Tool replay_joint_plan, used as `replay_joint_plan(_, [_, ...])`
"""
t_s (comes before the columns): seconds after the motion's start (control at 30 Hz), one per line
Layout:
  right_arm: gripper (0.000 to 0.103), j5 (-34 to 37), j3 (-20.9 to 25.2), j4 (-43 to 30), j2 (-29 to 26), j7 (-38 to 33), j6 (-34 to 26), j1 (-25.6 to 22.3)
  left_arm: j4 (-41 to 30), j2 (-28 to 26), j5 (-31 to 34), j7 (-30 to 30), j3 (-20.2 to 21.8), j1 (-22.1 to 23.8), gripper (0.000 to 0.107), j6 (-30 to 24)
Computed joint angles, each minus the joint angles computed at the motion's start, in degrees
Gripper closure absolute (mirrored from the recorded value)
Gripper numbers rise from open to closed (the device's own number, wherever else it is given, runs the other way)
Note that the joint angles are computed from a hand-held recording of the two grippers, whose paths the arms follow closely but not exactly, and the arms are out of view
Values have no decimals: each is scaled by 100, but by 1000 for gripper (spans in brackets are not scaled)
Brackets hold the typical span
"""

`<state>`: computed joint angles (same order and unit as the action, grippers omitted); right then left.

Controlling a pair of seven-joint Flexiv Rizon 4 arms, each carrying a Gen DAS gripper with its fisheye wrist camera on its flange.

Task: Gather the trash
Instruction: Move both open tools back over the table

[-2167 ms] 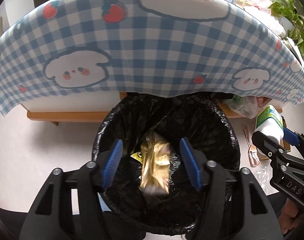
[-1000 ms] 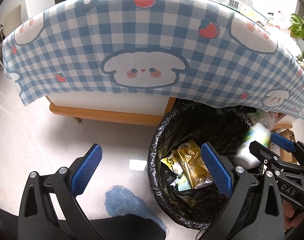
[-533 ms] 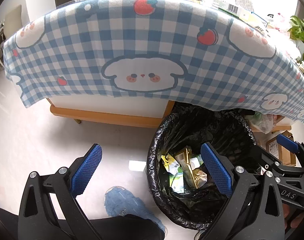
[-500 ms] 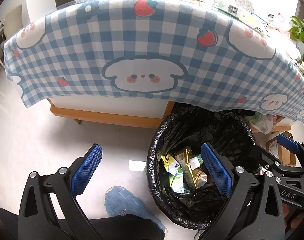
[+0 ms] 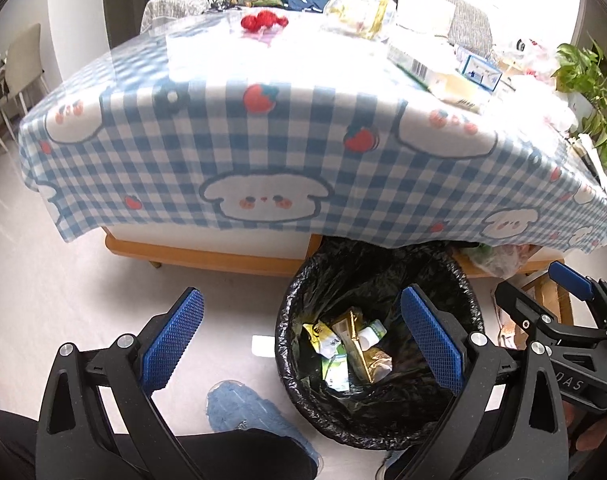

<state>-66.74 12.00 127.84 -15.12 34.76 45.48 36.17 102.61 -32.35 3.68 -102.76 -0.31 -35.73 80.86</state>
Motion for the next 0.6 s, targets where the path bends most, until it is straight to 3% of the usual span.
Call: replay_joint_plan(0.6, [8,123,225,-105,543,-303,-689,13,-78,407,180,-55,-43,-3,10,-208])
